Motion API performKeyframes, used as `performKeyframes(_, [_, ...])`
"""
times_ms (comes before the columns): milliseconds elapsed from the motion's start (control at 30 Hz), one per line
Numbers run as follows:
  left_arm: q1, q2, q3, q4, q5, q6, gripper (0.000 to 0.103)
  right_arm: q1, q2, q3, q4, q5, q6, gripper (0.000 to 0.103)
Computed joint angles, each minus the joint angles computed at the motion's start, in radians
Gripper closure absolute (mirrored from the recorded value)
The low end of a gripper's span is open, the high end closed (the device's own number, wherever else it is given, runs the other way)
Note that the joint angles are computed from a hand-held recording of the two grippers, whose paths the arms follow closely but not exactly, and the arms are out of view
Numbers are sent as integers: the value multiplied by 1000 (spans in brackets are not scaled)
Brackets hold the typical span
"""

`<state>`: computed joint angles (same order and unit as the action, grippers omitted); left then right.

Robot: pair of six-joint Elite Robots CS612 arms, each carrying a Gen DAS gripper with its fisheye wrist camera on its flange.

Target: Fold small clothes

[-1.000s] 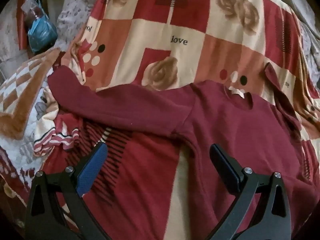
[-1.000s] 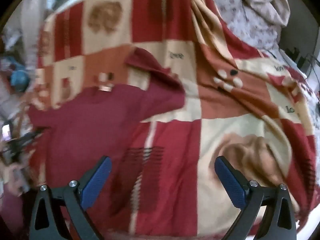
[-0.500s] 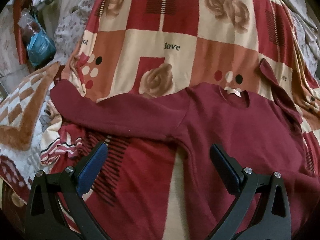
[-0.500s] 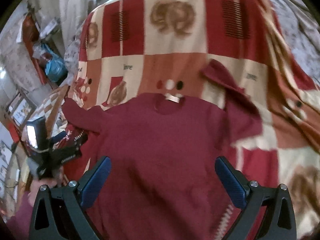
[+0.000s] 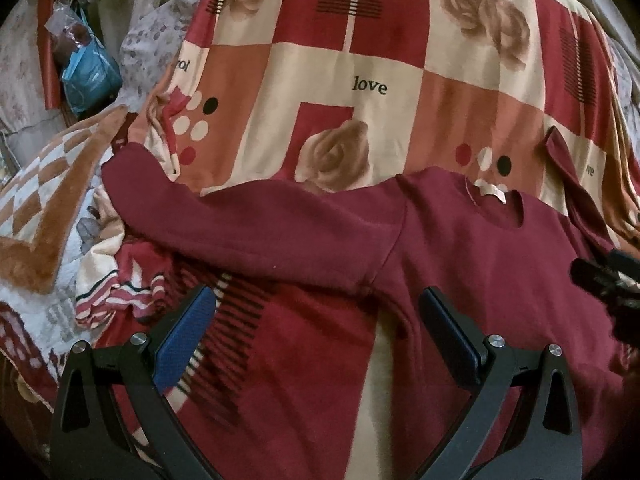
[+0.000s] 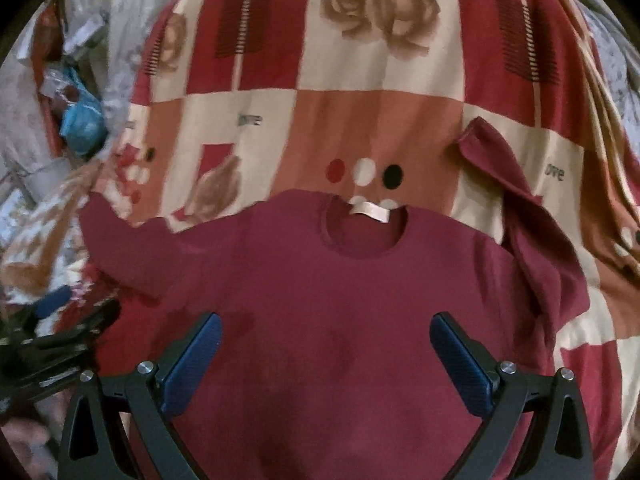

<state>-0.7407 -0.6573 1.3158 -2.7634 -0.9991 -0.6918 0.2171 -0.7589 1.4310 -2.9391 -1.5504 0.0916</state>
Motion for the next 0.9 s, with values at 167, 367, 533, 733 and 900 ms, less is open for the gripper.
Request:
performKeyframes(167, [1, 20, -33, 11, 4, 14, 1, -2, 25, -18, 8, -10, 56, 0])
performKeyframes(367, [1, 36, -58, 18, 5, 27, 1, -1, 36, -28, 4, -10, 78, 0])
performKeyframes(533, [2, 42, -72, 40, 0, 26, 1, 0, 45, -40, 24, -7, 92, 0])
performKeyframes(733, [4, 45, -76, 44, -7, 25, 1, 2, 53, -52, 37, -4, 95, 0])
performKeyframes(900, [6, 48, -79, 46, -8, 18, 1, 4, 57, -59, 46, -9, 94, 0])
